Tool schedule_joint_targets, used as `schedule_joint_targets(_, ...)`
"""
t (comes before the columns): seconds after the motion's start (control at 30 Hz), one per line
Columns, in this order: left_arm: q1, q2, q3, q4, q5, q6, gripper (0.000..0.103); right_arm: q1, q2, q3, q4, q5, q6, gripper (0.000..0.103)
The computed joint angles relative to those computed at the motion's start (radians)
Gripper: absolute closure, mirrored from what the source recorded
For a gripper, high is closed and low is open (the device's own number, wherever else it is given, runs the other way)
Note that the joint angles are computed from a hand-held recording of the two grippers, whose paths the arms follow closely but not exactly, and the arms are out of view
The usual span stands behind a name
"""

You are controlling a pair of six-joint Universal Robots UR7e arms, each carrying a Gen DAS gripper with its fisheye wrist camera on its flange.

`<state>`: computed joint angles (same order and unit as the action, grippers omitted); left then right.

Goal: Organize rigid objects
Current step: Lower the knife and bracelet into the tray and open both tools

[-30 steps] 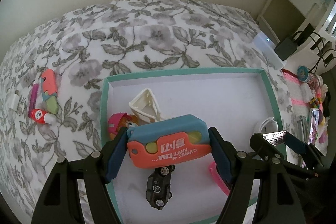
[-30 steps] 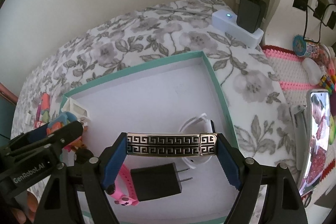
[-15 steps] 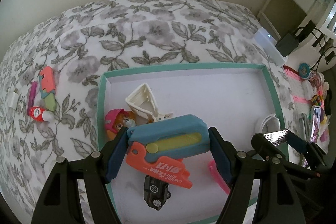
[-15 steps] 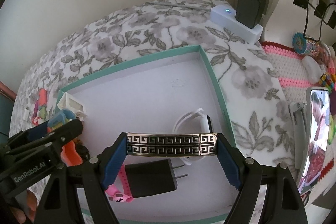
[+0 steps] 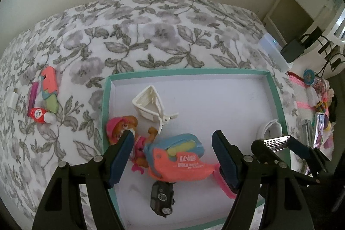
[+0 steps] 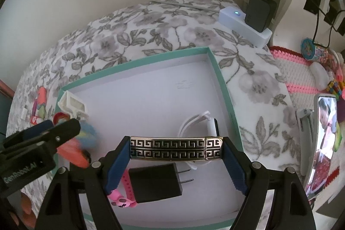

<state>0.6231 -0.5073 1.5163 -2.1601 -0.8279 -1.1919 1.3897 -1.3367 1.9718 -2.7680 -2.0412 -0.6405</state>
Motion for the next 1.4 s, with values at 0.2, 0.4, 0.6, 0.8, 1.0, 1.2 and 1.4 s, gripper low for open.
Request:
schedule_joint_targets(0.2,-0.003,-0.017,0.012,0.005,0.010,-0.016,0.027,0.005,-0.001,0.000,0.007,0.006,-0.005,0.019)
schedule_joint_targets(0.4,-0.005,-0.038,0.028,0.018,0.031,-0.040,0.027,0.013,0.001,0.014,-0.024,0.012,-0.035,0.019)
schedule_joint_targets(0.6,-0.004,-0.073,0.060,0.023,0.054,-0.079,0.027,0.021,0.000,0.027,-0.065,0.029,-0.066,0.014)
schedule_joint_targets(0.8,-0.001,-0.116,0.101,0.042,0.069,-0.147,0.027,0.029,-0.001,0.029,-0.080,0.036,-0.059,0.014)
schedule_joint_targets(1.0,0.005,-0.156,0.130,0.111,0.082,-0.214,0.027,0.038,-0.012,0.032,-0.078,0.064,-0.037,0.014)
schedule_joint_targets(1.2,0.013,-0.211,0.172,0.184,0.103,-0.301,0.025,0.052,-0.008,0.047,-0.114,0.075,-0.053,0.011)
schedule_joint_targets(1.4,0.021,-0.252,0.212,0.221,0.114,-0.349,0.018,0.066,0.003,0.056,-0.139,0.069,-0.067,0.009)
